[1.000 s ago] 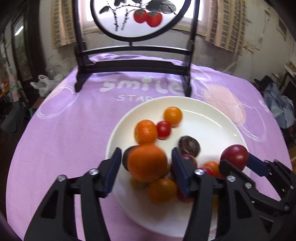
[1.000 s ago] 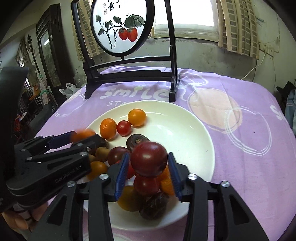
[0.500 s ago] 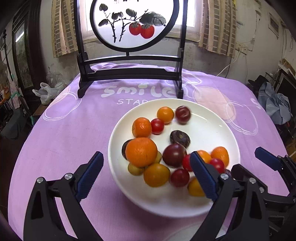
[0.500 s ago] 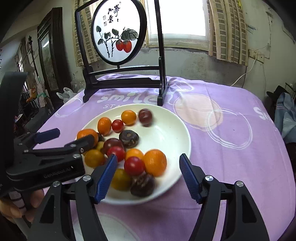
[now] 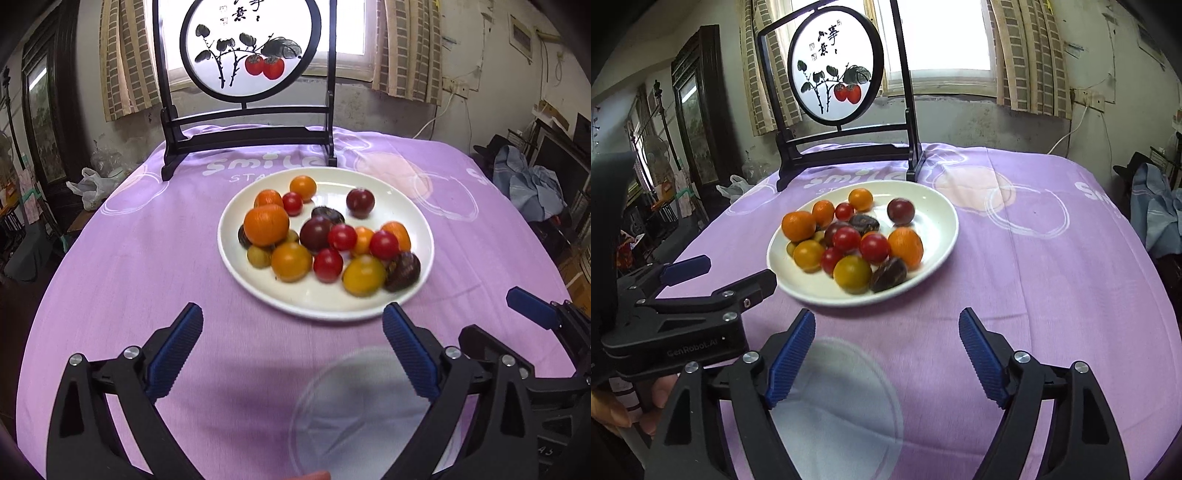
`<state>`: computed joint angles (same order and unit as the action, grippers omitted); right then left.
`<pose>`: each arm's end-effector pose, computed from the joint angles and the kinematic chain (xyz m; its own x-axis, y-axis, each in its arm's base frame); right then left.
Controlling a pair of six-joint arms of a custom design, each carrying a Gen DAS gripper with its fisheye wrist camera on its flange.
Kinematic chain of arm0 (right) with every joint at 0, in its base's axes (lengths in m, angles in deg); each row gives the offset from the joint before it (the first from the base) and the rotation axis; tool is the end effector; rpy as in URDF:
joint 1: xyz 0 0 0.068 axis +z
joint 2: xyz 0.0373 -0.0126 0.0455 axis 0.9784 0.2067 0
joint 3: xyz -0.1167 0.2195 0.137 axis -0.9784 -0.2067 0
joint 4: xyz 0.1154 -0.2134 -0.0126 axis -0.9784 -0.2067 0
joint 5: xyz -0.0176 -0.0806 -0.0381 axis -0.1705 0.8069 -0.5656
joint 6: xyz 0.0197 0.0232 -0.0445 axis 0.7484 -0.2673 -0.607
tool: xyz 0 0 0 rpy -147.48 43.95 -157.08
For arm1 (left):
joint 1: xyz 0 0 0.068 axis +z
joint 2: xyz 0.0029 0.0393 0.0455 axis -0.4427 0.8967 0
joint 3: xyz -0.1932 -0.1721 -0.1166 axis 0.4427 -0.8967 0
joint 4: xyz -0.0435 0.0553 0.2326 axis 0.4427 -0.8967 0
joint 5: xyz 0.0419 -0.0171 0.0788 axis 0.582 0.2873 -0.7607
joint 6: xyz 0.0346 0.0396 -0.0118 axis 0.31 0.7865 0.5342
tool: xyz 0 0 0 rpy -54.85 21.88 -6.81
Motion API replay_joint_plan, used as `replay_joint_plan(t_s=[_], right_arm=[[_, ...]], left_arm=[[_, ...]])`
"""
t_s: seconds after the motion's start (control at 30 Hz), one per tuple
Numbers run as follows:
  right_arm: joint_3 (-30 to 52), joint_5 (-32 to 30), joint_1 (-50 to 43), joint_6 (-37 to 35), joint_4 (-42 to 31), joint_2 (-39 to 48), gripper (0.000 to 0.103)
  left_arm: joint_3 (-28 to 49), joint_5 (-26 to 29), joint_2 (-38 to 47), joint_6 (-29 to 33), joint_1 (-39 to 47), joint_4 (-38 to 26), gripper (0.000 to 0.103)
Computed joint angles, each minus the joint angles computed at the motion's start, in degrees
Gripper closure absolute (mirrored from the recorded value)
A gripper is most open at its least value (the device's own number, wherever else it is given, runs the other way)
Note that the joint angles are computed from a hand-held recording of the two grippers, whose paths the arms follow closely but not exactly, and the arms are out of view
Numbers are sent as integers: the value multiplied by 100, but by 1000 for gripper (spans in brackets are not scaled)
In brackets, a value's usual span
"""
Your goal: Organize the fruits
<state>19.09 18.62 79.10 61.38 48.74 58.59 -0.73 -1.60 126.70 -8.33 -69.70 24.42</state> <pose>0.2572 0.0191 0.1541 -0.6424 -0.2078 -0.7376 -0.4455 0.8844 0.1389 0.2443 -0.2022 0.1622 -0.7031 -0.1379 -0.6976 -0.2196 0.9752 0.0285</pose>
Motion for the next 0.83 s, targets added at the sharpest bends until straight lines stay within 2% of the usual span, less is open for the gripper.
replay_joint_plan(t_s=[0.27,0.47,0.67,0.83], right_arm=[[-609,117,-297,-228,622,223,17],[-488,116,-487,-264,601,596,17],[-469,564,-318,-269,576,779,12],[-435,777,-268,-260,456,944,11]], left_arm=[[-314,-206,84,-690,-468,-172,6],[-549,-180,210,-640,-398,214,6],[-810,305,201,-544,-221,596,6],[-902,384,222,-652,-199,639,6]])
